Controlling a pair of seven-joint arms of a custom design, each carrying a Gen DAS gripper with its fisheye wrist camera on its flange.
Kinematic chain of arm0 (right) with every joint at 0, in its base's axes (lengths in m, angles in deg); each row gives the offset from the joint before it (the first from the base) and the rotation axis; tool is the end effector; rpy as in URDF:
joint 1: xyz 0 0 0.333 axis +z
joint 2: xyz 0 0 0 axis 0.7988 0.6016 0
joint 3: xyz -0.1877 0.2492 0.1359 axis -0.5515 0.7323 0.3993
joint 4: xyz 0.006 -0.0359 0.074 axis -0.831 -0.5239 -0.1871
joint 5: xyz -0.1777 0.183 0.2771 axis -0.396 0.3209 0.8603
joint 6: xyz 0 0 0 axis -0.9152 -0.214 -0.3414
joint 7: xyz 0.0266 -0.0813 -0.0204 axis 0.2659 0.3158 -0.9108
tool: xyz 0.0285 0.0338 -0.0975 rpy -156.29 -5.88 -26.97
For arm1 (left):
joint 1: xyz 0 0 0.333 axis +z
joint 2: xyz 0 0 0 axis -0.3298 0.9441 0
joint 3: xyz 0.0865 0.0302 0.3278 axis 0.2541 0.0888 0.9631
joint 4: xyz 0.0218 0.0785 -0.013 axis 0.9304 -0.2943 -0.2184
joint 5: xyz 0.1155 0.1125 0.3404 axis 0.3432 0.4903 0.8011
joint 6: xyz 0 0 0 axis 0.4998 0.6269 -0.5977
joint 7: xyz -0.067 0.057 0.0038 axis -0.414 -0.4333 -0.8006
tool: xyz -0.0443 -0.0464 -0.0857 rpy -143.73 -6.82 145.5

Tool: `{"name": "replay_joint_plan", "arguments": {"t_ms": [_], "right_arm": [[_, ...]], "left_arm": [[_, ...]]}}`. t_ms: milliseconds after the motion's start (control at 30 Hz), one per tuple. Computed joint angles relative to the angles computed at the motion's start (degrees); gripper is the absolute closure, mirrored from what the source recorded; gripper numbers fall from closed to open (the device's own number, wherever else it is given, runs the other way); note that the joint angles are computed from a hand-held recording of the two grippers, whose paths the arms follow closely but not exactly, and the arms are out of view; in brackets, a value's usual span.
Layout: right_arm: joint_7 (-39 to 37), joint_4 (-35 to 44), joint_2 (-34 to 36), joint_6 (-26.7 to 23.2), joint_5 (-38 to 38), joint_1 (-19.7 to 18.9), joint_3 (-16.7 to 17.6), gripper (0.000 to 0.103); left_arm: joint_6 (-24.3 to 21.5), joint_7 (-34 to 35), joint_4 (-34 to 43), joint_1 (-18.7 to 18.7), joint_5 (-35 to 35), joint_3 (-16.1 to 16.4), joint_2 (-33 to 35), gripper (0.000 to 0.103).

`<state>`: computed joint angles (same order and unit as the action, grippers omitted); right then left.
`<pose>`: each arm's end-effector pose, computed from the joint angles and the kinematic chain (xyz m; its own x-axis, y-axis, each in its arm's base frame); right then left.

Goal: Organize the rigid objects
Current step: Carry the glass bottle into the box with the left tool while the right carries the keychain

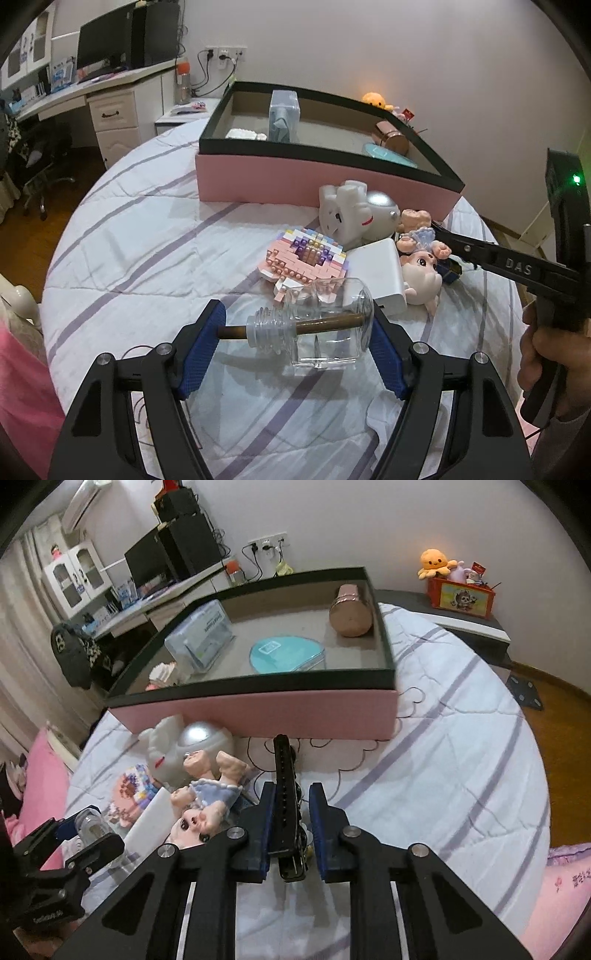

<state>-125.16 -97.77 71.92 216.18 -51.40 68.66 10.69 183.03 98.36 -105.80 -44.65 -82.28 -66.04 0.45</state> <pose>0.4662 0.2041 0.3653 -0.0980 -0.9667 -0.2362 -0.7805 0.2220 -0.5845 0.4778 -0.3194 0.3479 -0.3898 -0.8994 0.1975 -0.7586 0.1920 -0.6226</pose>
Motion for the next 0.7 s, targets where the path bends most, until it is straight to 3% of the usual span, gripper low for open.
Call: {"name": "replay_joint_plan", "arguments": {"t_ms": [167,500,700], "right_arm": [[8.1,-1.0,-3.3,0.5,-7.4,-0.8,0.3,0.087],[9.9,-1.0,-6.6,-0.5,-9.8,-2.6,3.4,0.087],[10.3,0.6,-8.3,-0.7,-11.8,-3.2,4.3,0.087]], "left_arm": [[1.4,0.1,-1.1,0.4,-0.1,-0.4,-1.6,0.027],[2.9,0.8,-1.4,1.0,-0.8,-0.7,-3.7,0.027],[3.7,2.8,1.6,-2.0,-2.1,2.7,-3.9,0.027]]}}
